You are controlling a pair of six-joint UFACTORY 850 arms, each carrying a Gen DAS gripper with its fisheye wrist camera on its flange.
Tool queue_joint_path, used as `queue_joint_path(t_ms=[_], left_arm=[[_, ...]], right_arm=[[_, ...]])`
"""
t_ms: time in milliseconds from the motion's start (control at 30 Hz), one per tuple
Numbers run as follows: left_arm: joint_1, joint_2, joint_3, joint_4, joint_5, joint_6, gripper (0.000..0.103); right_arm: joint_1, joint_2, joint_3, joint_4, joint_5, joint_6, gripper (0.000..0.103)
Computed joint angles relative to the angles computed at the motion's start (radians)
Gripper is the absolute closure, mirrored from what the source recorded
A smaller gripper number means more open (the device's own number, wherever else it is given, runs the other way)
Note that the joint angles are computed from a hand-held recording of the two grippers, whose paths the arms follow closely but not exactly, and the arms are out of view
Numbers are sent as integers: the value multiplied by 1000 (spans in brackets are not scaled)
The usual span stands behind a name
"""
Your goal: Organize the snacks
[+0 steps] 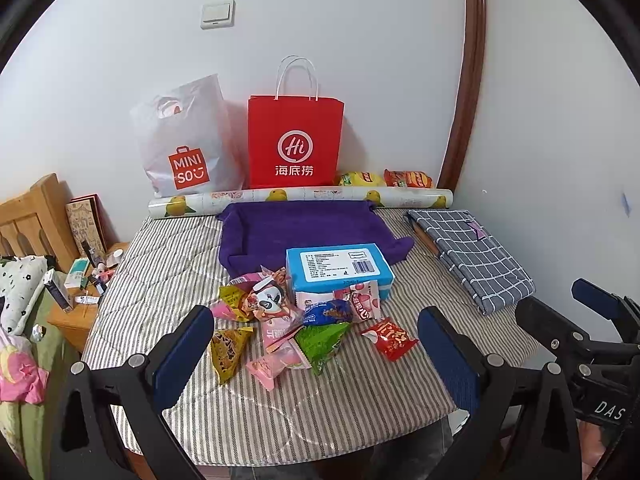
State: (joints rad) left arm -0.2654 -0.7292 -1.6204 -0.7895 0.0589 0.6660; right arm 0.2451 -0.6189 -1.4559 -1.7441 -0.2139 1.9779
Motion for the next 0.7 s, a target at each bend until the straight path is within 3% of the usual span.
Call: queue_joint_path(t_ms=[100, 500, 700], left_arm=[[2, 0, 0, 131, -11, -135, 0], [-2, 5, 5, 49, -4, -53, 1], [2, 9, 10, 200, -8, -212, 1]], right_arm=[[0, 1, 1, -4, 0, 4, 0], [3, 9, 13, -53, -2, 59, 0], [6, 14, 20, -61, -10, 70, 0]])
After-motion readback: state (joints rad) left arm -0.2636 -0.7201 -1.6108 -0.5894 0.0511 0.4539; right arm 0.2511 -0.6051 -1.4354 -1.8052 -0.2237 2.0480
